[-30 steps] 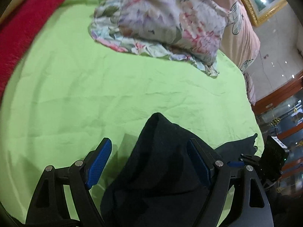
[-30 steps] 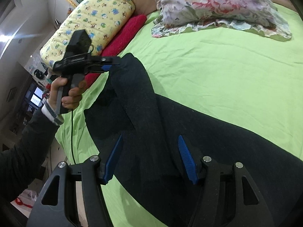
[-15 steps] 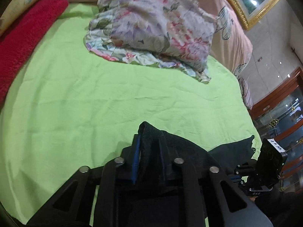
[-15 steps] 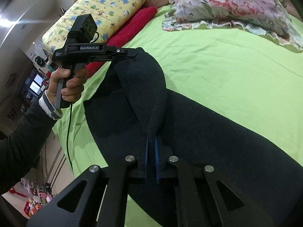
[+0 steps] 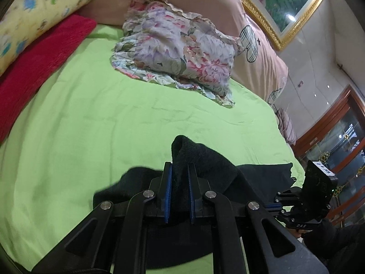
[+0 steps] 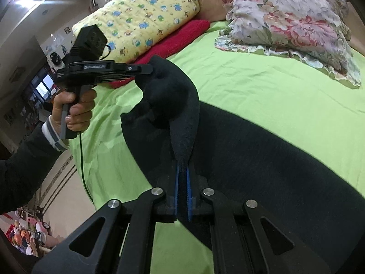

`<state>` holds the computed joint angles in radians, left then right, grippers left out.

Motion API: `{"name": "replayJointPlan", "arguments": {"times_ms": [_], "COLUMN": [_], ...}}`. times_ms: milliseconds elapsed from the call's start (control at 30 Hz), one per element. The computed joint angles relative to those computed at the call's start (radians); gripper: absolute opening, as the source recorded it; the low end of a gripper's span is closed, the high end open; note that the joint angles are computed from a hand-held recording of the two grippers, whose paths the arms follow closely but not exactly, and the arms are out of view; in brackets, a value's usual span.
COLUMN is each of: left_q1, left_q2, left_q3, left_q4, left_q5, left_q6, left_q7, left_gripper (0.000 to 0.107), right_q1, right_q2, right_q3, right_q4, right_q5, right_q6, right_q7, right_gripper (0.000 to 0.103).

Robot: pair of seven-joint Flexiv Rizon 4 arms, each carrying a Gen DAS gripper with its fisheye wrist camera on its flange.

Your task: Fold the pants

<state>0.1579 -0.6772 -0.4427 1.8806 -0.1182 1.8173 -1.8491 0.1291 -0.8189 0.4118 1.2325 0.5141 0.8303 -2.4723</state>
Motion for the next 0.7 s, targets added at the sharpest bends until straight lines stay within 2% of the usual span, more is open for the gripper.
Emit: {"name": "replayJointPlan", "arguments": {"times_ms": [200, 333, 533, 633, 700], "left_q1": [-0.022, -0.084, -0.204, -0.278, -0.305], "left_q2": [0.002, 0.007, 0.012, 0.021, 0.021], "left_q3": [0.031, 0.106, 0.227, 0.287, 0.300], "left_q4": [0.086, 0.110, 0.168, 0.202, 0.227], "left_q5": [0.018, 0.006, -0.072, -0.133, -0.161], "left_q6": [0.117, 0.157, 0.249, 0.282, 0.318], "left_q7": [-0.096, -0.163, -0.287, -0.333, -0.375], "left_gripper": [0.011, 0.012, 0.016, 0.023, 0.036], "right_q1": [0.019, 0.021, 0.008, -0.016, -0.024], "right_q2": [0.015, 0.020, 0.020, 0.019, 0.022], "right_q3": [-0.007, 0.000, 0.020, 0.042, 0.048], "right_q4": [0.069, 0.104, 0.120, 0.114, 0.115], "right_q5": [-0.023, -0.043, -0.049, -0.032, -0.014], "right_q6": [0.066, 0.111, 0.122, 0.078, 0.064], "right_q7": [-0.036, -0.054, -0.045, -0.050, -0.059], "right_gripper": [0.007, 0.008, 0.014, 0.016, 0.016]}}
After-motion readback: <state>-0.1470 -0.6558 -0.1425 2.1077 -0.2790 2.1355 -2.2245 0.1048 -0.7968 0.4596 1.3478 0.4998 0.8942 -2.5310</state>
